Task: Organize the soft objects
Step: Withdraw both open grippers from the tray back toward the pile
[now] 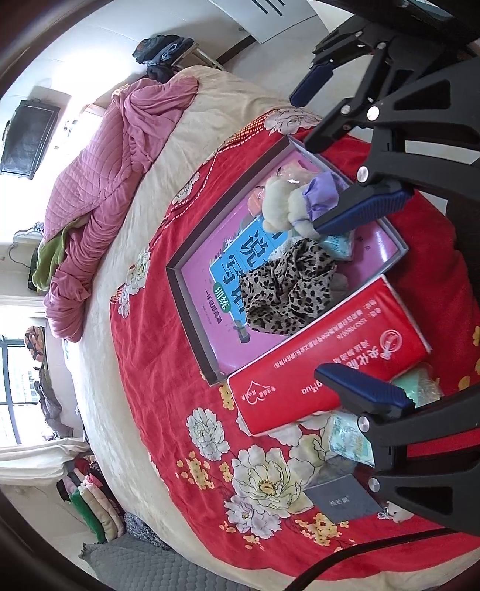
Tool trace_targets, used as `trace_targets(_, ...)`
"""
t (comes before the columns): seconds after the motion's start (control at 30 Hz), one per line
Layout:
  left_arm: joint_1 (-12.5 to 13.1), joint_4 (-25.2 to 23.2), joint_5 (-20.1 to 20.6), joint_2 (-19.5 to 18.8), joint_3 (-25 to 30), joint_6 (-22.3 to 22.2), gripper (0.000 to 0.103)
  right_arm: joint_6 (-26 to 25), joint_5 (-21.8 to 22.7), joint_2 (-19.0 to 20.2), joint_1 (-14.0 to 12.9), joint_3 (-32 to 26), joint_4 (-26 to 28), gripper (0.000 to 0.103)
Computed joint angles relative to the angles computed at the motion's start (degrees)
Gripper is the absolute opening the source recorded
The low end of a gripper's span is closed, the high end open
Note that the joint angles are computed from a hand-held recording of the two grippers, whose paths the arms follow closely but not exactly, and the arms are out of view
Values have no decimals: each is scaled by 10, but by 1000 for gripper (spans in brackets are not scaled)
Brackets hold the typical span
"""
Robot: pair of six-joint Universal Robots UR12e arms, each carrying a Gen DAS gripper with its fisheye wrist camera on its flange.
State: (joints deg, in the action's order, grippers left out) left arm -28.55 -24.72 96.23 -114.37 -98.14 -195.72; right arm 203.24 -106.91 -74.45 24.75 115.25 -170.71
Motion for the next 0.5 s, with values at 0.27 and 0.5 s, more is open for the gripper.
trace_targets(0.27, -1, 8, 13, 18, -19, -5, 71, -7, -10, -8, 7, 0, -5, 73)
trace_targets(0.5, -1, 17, 18, 34, -35, -14, 72, -12, -22, -18, 15, 2, -9, 74)
